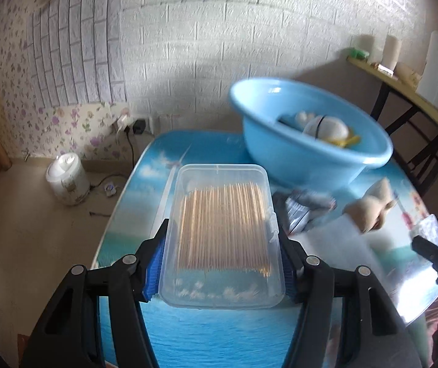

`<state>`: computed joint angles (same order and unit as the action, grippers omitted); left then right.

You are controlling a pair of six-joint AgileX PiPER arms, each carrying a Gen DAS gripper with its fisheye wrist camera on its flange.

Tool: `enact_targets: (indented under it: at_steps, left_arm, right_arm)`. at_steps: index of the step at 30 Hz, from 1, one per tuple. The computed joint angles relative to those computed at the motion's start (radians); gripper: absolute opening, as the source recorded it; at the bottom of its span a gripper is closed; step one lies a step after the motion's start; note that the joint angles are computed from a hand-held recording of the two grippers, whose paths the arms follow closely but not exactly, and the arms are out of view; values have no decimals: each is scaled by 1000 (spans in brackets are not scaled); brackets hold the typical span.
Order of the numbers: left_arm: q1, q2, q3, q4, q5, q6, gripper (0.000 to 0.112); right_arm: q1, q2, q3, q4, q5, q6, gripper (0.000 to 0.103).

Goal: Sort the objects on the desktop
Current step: 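Lift and carry the toothpick box and floss-pick box over the blue basin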

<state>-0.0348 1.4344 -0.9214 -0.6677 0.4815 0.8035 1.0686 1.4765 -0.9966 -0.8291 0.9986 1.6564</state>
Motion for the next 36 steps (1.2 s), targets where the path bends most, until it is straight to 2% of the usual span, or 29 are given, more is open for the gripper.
enact_targets:
  at_steps: [6,11,19,24,36]
  left_arm:
    - [-48,13,-90,54,41,-89,60]
    - [-111,49,-153,94,25,-149,60]
    - [-206,181,-322,164,42,-259,60]
    - [-252,244,-392,204,17,-279,60]
    - [-283,377,-533,167,30,-231,60]
  right_arm:
    - [-51,9,-112,-14,-16,-123,77]
    - [-110,41,-216,-5,-46,-243,77]
    - [-207,114,-304,31,-141,-376,77]
    - [-274,153,-346,67,-192,-449,77]
    - [-367,239,-416,139,-264,-578,77]
